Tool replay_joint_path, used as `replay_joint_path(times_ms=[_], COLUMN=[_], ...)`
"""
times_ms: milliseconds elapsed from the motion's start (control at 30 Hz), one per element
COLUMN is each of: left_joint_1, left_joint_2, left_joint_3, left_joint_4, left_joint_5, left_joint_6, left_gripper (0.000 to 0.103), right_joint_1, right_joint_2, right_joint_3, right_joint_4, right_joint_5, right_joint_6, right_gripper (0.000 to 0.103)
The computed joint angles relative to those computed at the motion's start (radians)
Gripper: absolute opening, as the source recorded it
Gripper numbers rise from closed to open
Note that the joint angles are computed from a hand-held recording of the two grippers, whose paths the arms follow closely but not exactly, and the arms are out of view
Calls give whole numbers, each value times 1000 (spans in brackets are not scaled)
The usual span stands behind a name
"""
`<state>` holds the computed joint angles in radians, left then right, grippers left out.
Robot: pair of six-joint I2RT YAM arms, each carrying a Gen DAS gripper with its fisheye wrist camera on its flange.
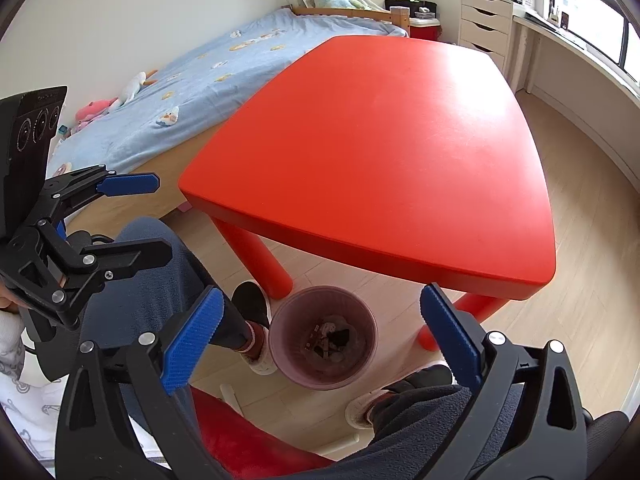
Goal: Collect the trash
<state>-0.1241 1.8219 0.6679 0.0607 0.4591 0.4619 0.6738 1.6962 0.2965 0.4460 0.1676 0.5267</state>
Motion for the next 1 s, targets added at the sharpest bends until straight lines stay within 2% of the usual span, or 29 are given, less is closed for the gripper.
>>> replay_joint_path(times_ms=[567, 1000], left_joint_1=[13, -5], left_joint_2=[-22, -10], left_joint_3=[15, 145], left_joint_4=[16, 11], left_joint_5=[19, -3], left_joint_6=[-47, -97], left_gripper=[95, 95], right_joint_1=[-22, -183], right_joint_2=[-89, -219], right_joint_3=[13, 103], right_joint_4=[-79, -187], right_joint_5=[52, 56], right_joint_6=[8, -126], right_gripper=[100, 100])
